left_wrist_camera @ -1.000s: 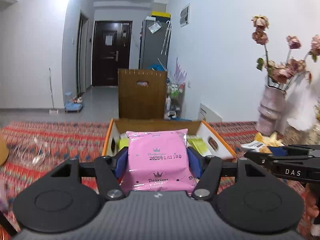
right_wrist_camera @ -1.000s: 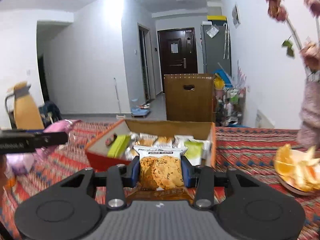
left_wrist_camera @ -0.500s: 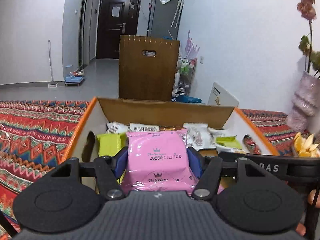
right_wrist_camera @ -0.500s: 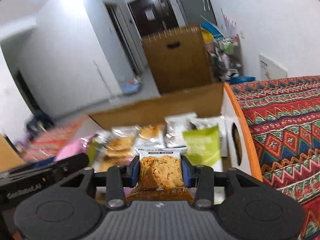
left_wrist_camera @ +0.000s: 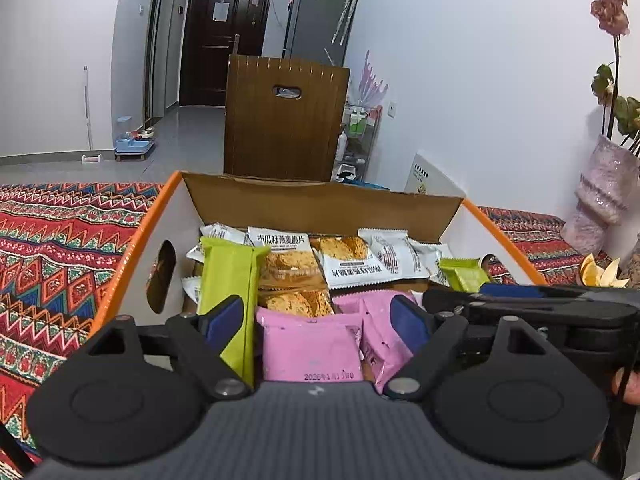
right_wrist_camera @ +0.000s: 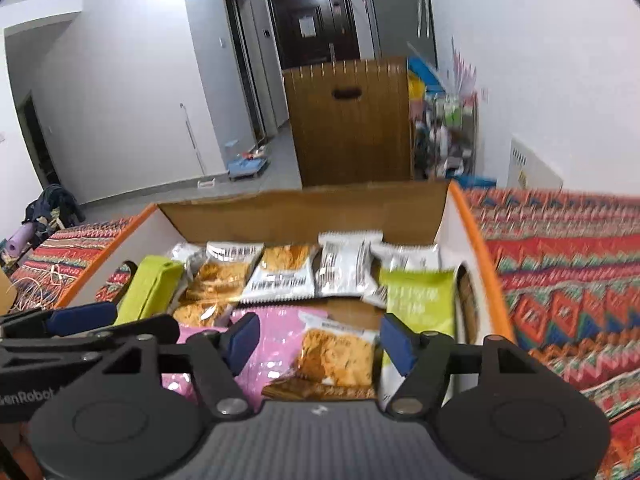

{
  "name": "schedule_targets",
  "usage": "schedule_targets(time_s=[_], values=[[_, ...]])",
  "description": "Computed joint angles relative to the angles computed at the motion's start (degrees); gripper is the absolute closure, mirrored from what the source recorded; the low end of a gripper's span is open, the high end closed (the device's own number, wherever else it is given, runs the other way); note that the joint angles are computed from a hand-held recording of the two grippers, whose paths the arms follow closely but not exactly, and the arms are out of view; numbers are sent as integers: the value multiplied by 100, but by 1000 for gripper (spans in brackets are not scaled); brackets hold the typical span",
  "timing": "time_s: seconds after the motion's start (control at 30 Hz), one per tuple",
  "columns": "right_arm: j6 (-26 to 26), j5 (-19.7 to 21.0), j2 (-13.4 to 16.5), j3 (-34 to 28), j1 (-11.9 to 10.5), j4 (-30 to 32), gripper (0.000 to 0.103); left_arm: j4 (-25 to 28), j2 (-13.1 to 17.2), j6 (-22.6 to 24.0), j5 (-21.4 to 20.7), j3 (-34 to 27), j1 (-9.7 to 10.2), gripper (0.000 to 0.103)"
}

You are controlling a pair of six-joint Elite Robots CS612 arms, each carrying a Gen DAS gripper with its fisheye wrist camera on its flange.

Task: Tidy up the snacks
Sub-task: 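Lower both packets into the cardboard box and open both grippers, then withdraw both tools from the box back toward the snack pile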

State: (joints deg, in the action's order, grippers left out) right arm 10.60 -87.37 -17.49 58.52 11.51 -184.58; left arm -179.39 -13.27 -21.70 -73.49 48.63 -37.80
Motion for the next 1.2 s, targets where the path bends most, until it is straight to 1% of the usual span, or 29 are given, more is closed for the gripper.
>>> schedule_targets(time_s=[0.1, 0.17, 0.2, 0.23, 0.27, 0.3, 0.37, 0.4, 0.47, 0.53, 0.6, 0.67, 0.73, 0.77, 0.87, 0.9, 0.97, 1.03, 1.13, 1.2], values=[[-28, -38, -91, 133, -9, -205, 36, -74, -118, 34, 141, 167, -14, 21], [-109, -157, -180, 264, -4, -365, 33, -157, -247, 290, 457, 332, -62, 21], [-176, -229, -244, 367, -6, -487, 33, -383, -305, 520, 600, 435, -88, 20], [-207, -276, -296, 446, -7, -594, 33, -742, -380, 762, 745, 593, -120, 16], [-209, -299, -376, 573, -10, -741, 32, -1060, -459, 866, 811, 760, -140, 10], [-181, -284, -463, 726, -17, -927, 31, -1361, -569, 893, 793, 979, -153, 8], [-150, -243, -642, 1057, -30, -1289, 28, -1535, -862, 741, 792, 1477, -201, 7], [-186, -222, -735, 1243, -29, -1482, 27, -1645, -974, 748, 786, 1689, -230, 7], [-250, -176, -892, 1557, -21, -1752, 23, -2064, -1189, 1005, 838, 2164, -325, 5], [-360, -104, -1069, 1905, -14, -1968, 20, -2449, -1374, 1134, 960, 2591, -425, 4], [-483, -113, -1257, 2281, 4, -2189, 20, -2810, -1583, 1036, 892, 3059, -502, 2], [-511, -152, -1412, 2623, 20, -2414, 19, -3050, -1778, 844, 793, 3478, -571, 0], [-502, -132, -1563, 3003, 25, -2689, 17, -3330, -1922, 714, 835, 3866, -669, 0], [-487, -116, -1631, 3202, 27, -2844, 14, -3424, -1977, 659, 953, 4019, -732, 0], [-485, -58, -1755, 3705, 46, -3264, 9, -3712, -2110, 553, 1466, 4489, -963, 0], [-494, -43, -1805, 3897, 58, -3381, 9, -3775, -2138, 504, 1575, 4616, -1019, 0], [-485, -96, -1838, 4160, 96, -3547, 8, -3819, -2205, 272, 1698, 4901, -1129, 0], [-522, -310, -1835, 4406, 185, -3737, 8, -3809, -2282, 35, 1742, 5173, -1209, 0], [-567, -570, -1864, 4803, 323, -3914, 8, -3663, -2367, -340, 1971, 5525, -1356, 0], [-631, -672, -1876, 5020, 403, -4009, 7, -3511, -2402, -566, 2142, 5756, -1472, 0]])
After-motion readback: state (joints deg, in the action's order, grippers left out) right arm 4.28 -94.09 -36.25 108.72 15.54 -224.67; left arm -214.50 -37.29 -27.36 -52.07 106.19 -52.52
